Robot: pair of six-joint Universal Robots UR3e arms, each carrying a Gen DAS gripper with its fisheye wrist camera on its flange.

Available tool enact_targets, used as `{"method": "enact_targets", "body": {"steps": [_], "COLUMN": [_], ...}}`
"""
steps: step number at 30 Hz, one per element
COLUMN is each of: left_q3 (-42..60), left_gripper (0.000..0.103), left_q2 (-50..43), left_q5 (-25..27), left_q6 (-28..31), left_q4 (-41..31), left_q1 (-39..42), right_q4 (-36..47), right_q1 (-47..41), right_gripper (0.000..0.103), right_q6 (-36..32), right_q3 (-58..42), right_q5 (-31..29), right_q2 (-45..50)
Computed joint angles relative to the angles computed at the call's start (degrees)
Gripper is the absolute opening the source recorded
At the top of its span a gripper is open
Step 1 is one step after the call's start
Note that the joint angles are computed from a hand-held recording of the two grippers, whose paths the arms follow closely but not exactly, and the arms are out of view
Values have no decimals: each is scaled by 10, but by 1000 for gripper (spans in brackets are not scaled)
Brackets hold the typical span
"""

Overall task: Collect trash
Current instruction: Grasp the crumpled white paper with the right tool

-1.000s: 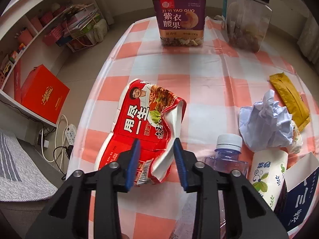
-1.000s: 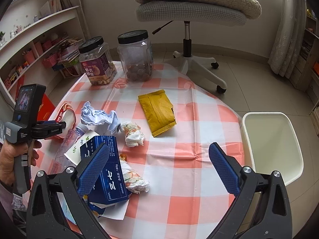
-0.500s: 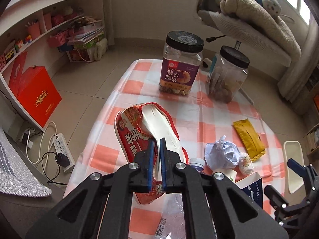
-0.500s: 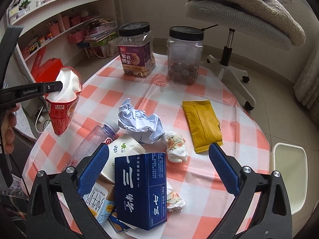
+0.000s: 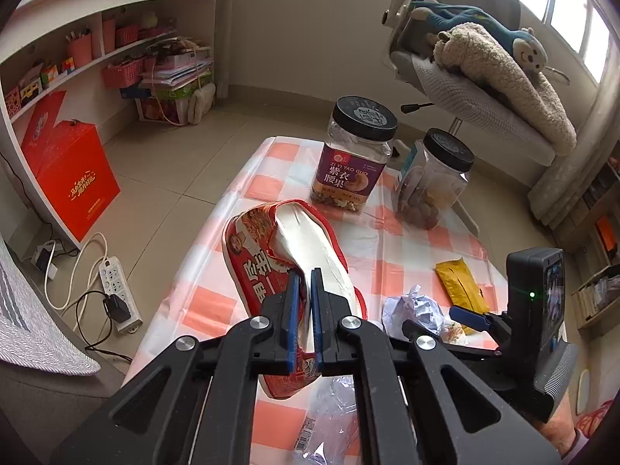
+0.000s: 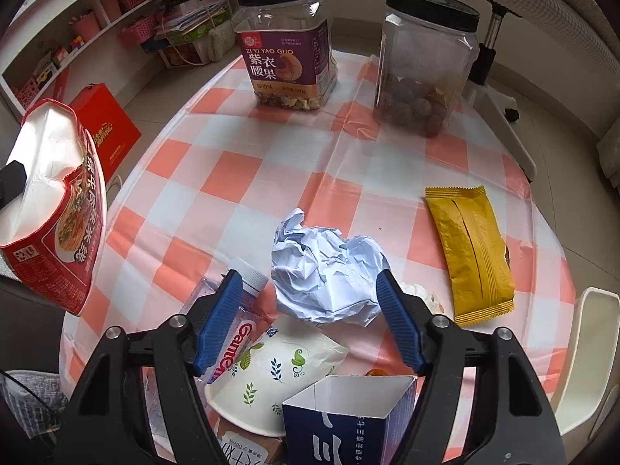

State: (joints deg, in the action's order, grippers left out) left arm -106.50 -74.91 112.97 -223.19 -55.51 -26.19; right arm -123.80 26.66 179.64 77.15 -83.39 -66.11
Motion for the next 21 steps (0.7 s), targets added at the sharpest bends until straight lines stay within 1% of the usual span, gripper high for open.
{"method": "enact_targets", "body": {"steps": [1, 2, 4, 6, 8, 10, 18, 21], "left_q3": [2, 2, 4, 6, 5, 5, 23, 35], "left_gripper": [6, 6, 6, 6, 6, 6, 6, 6], "left_q2": [-2, -3, -4, -7, -7, -10, -18, -29], "left_q5": [0, 0, 3, 4, 2, 3, 20, 28], "left_q6": [-3, -3, -4, -6, -6, -12, -30, -37], "left_q4": [0, 0, 0, 0, 1, 4, 12, 11], "left_q1": [-2, -3, -8, -13, -14, -19, -53, -68], "right_q4": [14, 25, 22, 5, -2, -20, -52, -63], "right_q1": [1, 3, 3, -1, -8, -12, -45, -54], "right_gripper": [52, 39, 37, 19, 19, 19, 19, 19], "right_q6": [-1, -1, -1, -4, -2, -1, -5, -9], "right_q3": [-14, -26, -27, -10, 3, 20, 74, 94], "right_q5": [-1, -3, -9, 1, 13, 12, 44, 46], "right_q2": [12, 21, 25, 10, -7, -28, -110, -139]}}
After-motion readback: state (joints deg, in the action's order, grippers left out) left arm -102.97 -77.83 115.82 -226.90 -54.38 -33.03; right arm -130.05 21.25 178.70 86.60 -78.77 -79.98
